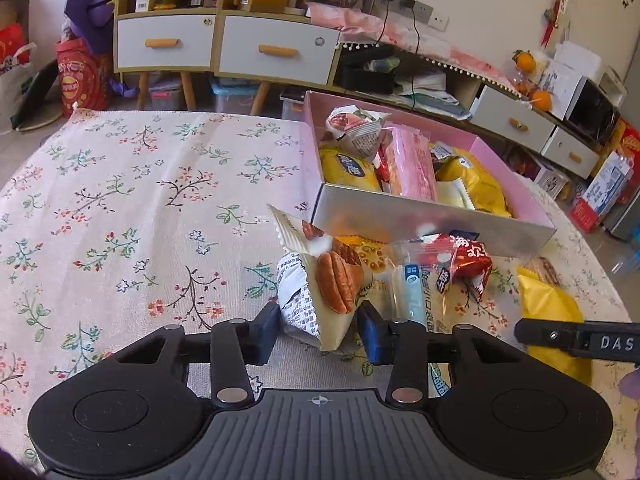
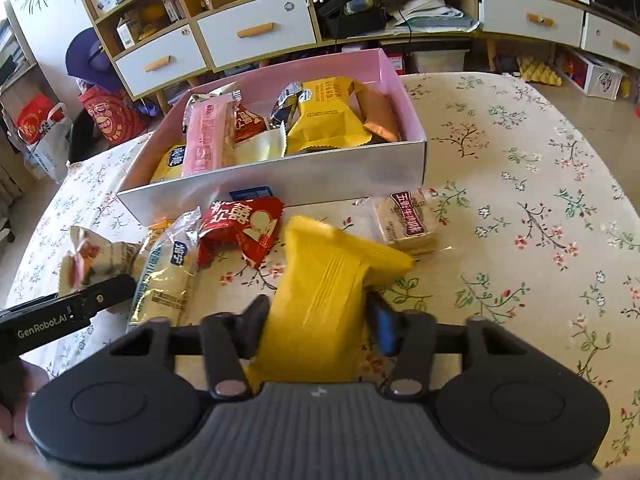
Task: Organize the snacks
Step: 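Grasp the pecan cookie packet with the left tool while the right tool grasps the yellow bag, then carry the pecan packet into the box while the right tool carries the yellow bag there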
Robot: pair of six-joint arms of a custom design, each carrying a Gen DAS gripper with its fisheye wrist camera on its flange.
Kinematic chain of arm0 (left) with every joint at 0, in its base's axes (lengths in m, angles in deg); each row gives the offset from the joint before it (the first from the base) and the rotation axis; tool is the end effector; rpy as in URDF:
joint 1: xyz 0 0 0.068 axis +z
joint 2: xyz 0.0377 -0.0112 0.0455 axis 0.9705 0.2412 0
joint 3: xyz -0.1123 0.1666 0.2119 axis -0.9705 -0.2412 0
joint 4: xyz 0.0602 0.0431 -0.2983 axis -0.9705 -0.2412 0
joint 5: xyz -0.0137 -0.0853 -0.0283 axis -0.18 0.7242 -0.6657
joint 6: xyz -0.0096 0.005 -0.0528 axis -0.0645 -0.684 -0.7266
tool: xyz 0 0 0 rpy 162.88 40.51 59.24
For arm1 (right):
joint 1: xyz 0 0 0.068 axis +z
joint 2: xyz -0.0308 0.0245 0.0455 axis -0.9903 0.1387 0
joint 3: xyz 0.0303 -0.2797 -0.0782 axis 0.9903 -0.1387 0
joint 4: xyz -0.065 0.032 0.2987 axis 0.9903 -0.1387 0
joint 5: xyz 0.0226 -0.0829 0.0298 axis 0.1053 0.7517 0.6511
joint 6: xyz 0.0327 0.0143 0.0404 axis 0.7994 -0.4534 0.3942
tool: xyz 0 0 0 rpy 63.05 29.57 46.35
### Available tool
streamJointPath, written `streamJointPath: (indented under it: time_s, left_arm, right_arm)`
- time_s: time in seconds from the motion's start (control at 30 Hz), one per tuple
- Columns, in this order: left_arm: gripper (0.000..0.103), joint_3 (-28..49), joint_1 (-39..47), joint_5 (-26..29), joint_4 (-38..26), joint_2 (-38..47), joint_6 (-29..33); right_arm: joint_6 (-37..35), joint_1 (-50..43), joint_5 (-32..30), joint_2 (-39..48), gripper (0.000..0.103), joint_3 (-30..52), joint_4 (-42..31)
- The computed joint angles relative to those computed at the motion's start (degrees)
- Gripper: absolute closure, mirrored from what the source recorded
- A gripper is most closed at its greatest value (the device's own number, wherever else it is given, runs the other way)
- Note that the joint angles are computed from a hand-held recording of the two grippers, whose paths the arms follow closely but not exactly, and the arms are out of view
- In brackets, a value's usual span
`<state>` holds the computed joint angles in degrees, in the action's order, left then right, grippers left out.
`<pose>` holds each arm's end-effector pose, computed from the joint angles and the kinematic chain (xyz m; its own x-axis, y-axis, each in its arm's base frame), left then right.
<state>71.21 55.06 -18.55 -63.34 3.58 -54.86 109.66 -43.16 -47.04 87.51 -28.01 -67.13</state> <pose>0.1777 -0.0645 0.1220 -0.7107 -0.1188 -0.6934 0.0349 0.9785 -0.2035 0.2045 0.1556 0.1477 -0.7949 0.0272 -0.6061 -0.1127 0.9750 0.1915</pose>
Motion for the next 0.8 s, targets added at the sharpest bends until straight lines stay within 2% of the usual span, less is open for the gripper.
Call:
streamJointPath:
  time_s: [0.3, 0.8]
  left_arm:
    - [0.071, 1.69, -1.03, -1.26, -3.94, -0.51, -0.03]
    - [0.073, 4.24, 1.38, 2.14, -10.37, -3.43, -0.12]
  right_arm:
    - [-0.2, -1.34, -1.51, -1.4, 0.066, -0.05, -1.43]
    - [-1.32, -2.48, -4.05, -5.46, 0.067, 0.45, -3.82]
